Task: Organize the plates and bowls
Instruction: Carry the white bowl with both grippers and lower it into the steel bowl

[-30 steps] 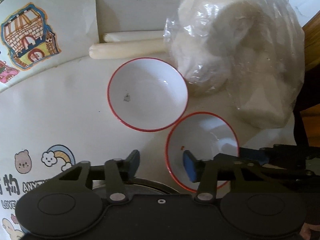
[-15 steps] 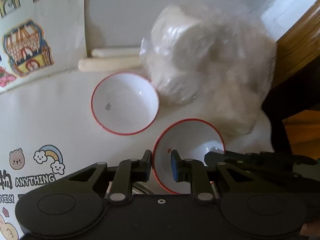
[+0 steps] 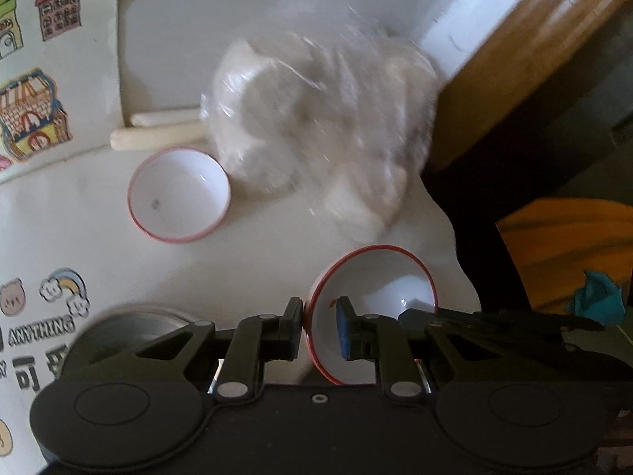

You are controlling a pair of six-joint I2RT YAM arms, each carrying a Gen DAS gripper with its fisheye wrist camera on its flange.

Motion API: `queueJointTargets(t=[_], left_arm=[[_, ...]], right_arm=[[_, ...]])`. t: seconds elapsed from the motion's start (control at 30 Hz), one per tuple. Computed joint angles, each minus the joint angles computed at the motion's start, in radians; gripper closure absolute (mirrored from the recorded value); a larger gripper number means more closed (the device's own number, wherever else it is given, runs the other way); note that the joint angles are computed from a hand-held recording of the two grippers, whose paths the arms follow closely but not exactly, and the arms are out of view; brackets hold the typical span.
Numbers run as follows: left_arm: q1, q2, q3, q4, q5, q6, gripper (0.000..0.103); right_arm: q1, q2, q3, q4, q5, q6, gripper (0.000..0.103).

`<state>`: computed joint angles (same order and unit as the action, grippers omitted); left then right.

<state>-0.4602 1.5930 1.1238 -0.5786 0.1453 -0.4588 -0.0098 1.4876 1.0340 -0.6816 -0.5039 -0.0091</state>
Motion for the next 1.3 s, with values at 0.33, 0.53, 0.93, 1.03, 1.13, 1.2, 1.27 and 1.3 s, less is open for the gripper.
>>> queueJointTargets(t=[0.33,0.53,0.93,1.03,1.13,1.2,1.27,1.3], left_arm=[[-0.068,-0.029,-0.096,-0.013,0.033,-0.034,0.083],[-0.086,-0.017,-0.117,-0.022,0.037,-0.052,0.083],[-0.074,0.018,-0.105,-0.048,0.041,-0.067,0.083],[-0.070,0.025,-0.104,-0.052,0.043,-0.070,0.083],[-0.063,0.025,-0.108,-0.054,0.049,-0.072,0.083],[-0.059,0.027,-0.110,-0.054,0.051,-0.069,0.083],[-0.059,0.028,-0.110,-0.053,0.051,-0.069,0.083],[-0.058,0.028,-0.111,-0.052,0.051,-0.068,0.083]], right_arm=[[-0.079,-0.131,-0.127,-0.128,0.000,-0.099,0.093],[-0.092,-0.150,-0.167,-0.148,0.000,-0.114,0.093],[-0.064,-0.114,-0.157,-0.149,0.013,-0.119,0.093],[-0.053,-0.106,-0.148,-0.152,0.025,-0.119,0.093],[-0.050,-0.092,-0.138,-0.156,0.033,-0.123,0.092],[-0.046,-0.089,-0.136,-0.157,0.036,-0.123,0.092],[-0.040,-0.089,-0.137,-0.152,0.037,-0.115,0.092],[-0.040,-0.090,-0.138,-0.152,0.037,-0.115,0.092]])
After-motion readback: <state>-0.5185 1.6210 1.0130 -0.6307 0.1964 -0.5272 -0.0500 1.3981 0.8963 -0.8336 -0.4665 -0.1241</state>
